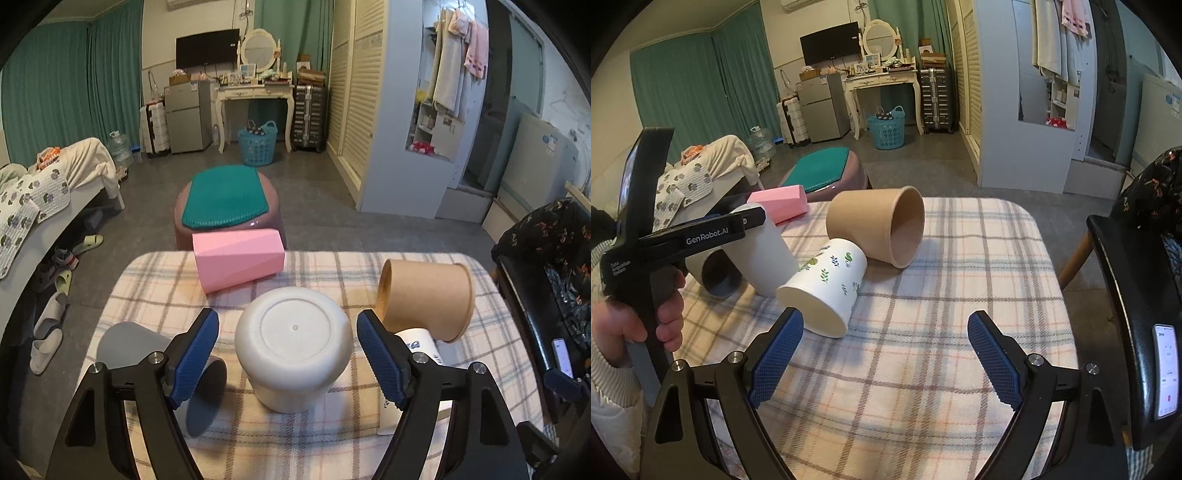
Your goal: Flip cup upside down
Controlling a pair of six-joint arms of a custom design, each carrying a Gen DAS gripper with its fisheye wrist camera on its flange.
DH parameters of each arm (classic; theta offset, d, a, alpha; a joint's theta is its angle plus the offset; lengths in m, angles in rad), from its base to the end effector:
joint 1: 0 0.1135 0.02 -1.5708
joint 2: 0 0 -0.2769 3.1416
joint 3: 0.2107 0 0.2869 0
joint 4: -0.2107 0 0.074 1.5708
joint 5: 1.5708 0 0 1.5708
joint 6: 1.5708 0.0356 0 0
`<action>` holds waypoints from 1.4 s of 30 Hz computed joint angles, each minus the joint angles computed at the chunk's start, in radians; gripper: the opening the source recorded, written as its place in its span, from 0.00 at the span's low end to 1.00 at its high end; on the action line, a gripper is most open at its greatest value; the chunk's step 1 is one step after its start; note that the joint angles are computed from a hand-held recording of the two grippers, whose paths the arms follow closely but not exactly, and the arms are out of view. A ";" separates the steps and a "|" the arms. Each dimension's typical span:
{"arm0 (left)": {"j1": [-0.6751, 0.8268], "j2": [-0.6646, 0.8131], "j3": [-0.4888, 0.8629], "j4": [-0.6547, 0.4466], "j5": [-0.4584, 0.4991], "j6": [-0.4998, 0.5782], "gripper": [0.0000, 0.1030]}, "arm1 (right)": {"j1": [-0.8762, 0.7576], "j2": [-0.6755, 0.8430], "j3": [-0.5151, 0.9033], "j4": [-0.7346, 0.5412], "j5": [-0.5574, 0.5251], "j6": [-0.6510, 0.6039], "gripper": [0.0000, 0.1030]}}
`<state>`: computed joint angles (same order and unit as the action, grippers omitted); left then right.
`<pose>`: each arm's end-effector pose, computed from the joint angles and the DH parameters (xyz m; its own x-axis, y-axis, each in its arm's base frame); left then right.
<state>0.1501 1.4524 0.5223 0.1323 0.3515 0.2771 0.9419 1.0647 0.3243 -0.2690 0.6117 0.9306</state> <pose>0.2768 0.0295 0.1225 -0.6541 0.1608 -0.7391 0.2873 0.9567 -0.0460 0.1273 0.1402 0.1234 -0.6842 0.1756 -0.7079 0.1113 0.9844 0.1366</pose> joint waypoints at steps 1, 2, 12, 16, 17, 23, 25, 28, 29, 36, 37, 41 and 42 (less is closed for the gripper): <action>0.009 -0.013 -0.002 -0.006 0.014 0.003 0.78 | 0.005 0.007 0.006 -0.002 0.005 0.003 0.88; 0.024 -0.037 -0.007 -0.017 0.032 0.008 0.78 | 0.014 0.017 0.015 -0.009 0.012 0.009 0.88; 0.243 -0.272 -0.046 -0.112 0.257 0.075 0.81 | 0.161 0.131 0.152 -0.120 0.131 0.100 0.88; 0.361 -0.345 -0.047 -0.174 0.369 0.131 0.81 | 0.211 0.180 0.209 -0.155 0.171 0.136 0.88; 0.394 -0.360 -0.045 -0.193 0.402 0.148 0.81 | 0.219 0.189 0.219 -0.161 0.177 0.141 0.88; 0.579 -0.388 -0.050 -0.250 0.564 0.256 0.85 | 0.282 0.279 0.310 -0.192 0.232 0.162 0.88; 0.617 -0.368 -0.055 -0.245 0.588 0.287 0.85 | 0.299 0.313 0.337 -0.190 0.251 0.170 0.88; 0.672 -0.306 -0.067 -0.220 0.605 0.342 0.89 | 0.310 0.363 0.363 -0.168 0.262 0.172 0.88; 0.683 -0.280 -0.069 -0.210 0.611 0.359 0.90 | 0.312 0.373 0.366 -0.160 0.264 0.173 0.89; 0.747 -0.162 -0.149 -0.035 0.631 0.419 0.97 | 0.319 0.462 0.371 -0.081 0.316 0.203 1.00; 0.749 -0.146 -0.156 -0.015 0.631 0.422 0.99 | 0.320 0.468 0.365 -0.069 0.327 0.209 1.00; 0.750 -0.072 -0.190 0.067 0.614 0.443 0.99 | 0.322 0.504 0.361 -0.056 0.370 0.249 1.00; 0.748 -0.058 -0.201 0.099 0.607 0.439 0.99 | 0.324 0.509 0.359 -0.047 0.376 0.249 1.00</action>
